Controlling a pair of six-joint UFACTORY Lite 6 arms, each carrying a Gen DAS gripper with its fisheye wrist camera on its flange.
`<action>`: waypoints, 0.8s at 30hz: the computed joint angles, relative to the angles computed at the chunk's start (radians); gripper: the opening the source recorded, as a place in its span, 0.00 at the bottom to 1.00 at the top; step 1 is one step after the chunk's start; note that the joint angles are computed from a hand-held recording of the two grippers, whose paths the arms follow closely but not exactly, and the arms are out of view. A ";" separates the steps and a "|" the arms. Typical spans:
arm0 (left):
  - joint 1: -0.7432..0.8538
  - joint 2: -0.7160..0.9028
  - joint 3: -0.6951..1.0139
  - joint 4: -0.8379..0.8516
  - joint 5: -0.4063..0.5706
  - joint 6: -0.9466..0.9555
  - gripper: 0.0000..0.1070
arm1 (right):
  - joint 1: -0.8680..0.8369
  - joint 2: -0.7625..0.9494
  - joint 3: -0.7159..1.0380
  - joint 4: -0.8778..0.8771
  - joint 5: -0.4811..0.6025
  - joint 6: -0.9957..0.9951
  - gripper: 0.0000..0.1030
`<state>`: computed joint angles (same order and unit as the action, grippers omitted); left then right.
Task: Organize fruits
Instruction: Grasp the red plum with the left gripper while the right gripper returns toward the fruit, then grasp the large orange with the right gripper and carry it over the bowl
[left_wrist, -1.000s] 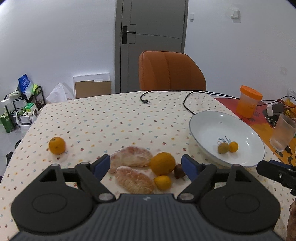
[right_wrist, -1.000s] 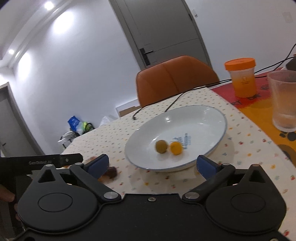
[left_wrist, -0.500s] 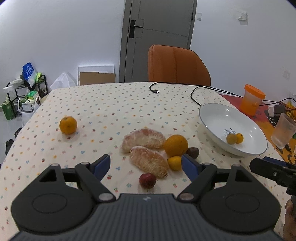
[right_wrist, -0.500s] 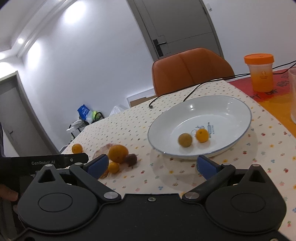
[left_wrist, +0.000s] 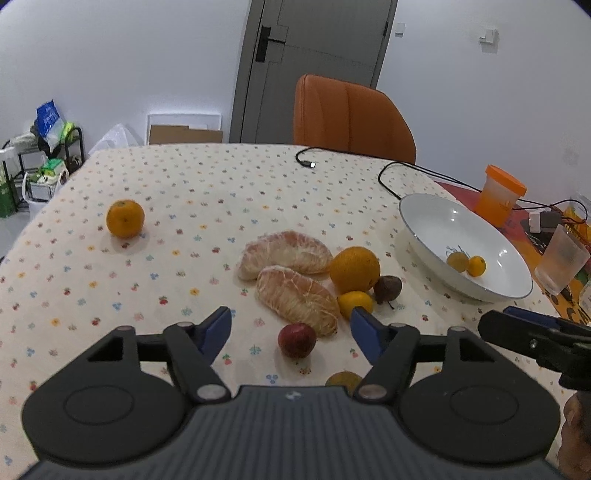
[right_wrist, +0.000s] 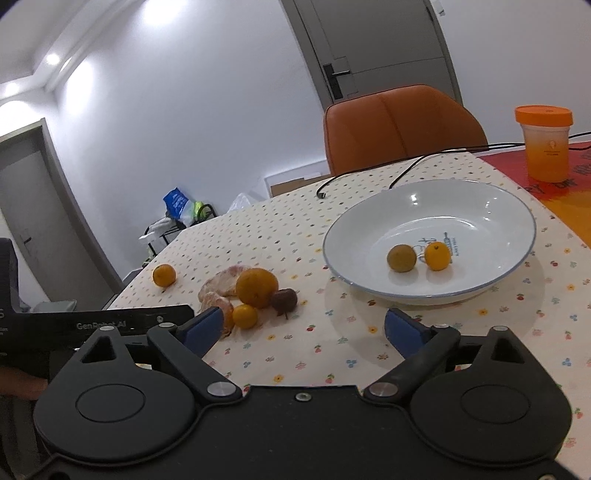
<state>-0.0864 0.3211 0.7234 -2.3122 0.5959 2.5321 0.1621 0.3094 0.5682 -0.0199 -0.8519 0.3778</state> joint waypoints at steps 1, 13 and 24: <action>0.000 0.013 0.007 0.004 0.001 -0.006 0.63 | 0.008 0.006 0.005 0.006 0.001 -0.003 0.87; 0.050 0.105 0.096 0.143 0.015 -0.132 0.20 | 0.032 0.081 0.103 -0.030 0.055 0.009 0.70; 0.132 0.097 0.120 0.159 0.003 -0.144 0.20 | 0.065 0.213 0.301 -0.174 0.134 0.103 0.51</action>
<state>0.0460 0.4177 0.8432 -2.1536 0.5989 2.3879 0.2270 0.5225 0.8696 -0.1943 -0.7182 0.4804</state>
